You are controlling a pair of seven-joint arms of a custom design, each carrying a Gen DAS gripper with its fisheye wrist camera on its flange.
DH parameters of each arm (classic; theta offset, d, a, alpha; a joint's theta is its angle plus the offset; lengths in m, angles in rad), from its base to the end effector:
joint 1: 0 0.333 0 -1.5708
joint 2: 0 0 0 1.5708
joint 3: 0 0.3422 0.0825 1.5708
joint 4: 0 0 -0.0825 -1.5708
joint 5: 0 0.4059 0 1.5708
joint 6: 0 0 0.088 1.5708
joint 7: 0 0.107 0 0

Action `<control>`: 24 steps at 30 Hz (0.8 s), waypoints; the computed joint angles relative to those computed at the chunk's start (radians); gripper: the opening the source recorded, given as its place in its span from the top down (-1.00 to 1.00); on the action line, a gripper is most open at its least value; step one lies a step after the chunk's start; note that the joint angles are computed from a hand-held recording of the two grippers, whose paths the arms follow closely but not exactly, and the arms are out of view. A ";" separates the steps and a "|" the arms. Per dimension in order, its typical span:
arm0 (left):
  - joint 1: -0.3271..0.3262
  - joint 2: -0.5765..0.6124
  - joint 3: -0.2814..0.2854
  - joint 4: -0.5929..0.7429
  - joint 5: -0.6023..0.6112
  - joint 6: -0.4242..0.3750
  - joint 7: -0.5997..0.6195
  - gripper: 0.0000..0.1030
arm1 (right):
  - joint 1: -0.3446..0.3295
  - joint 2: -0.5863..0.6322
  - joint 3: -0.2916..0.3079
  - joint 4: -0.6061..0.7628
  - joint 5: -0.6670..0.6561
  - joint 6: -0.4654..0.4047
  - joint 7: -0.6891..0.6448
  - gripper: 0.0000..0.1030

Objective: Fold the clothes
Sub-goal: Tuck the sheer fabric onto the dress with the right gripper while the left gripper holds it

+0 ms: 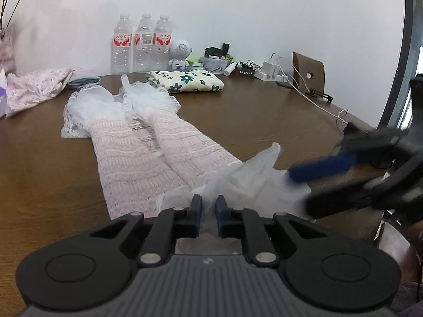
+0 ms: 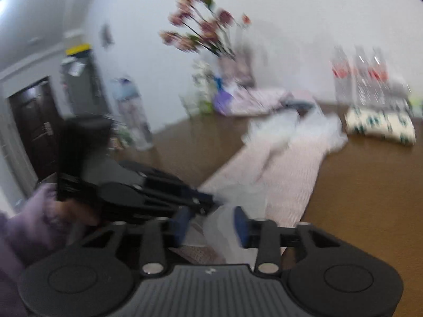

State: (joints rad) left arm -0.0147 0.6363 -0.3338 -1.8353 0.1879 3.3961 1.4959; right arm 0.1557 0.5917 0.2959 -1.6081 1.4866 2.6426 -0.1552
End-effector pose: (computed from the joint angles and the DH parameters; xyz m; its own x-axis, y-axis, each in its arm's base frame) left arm 0.6877 -0.2276 0.3207 -0.3750 -0.9171 0.1350 -0.5681 0.1122 -0.8153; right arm 0.6977 0.2695 0.3316 0.8006 -0.5568 -0.2214 -0.4249 -0.2670 -0.8650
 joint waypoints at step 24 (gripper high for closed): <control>0.349 0.037 -0.336 -0.041 0.045 -0.043 0.057 -0.09 | -0.004 0.118 0.038 0.124 -0.716 -0.022 -0.056 0.72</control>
State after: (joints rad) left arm 0.3341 0.6728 -0.6693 -1.8764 0.2333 3.3531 1.5524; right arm 0.1517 0.7095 0.3340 -1.4837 0.7708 2.6204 -0.2115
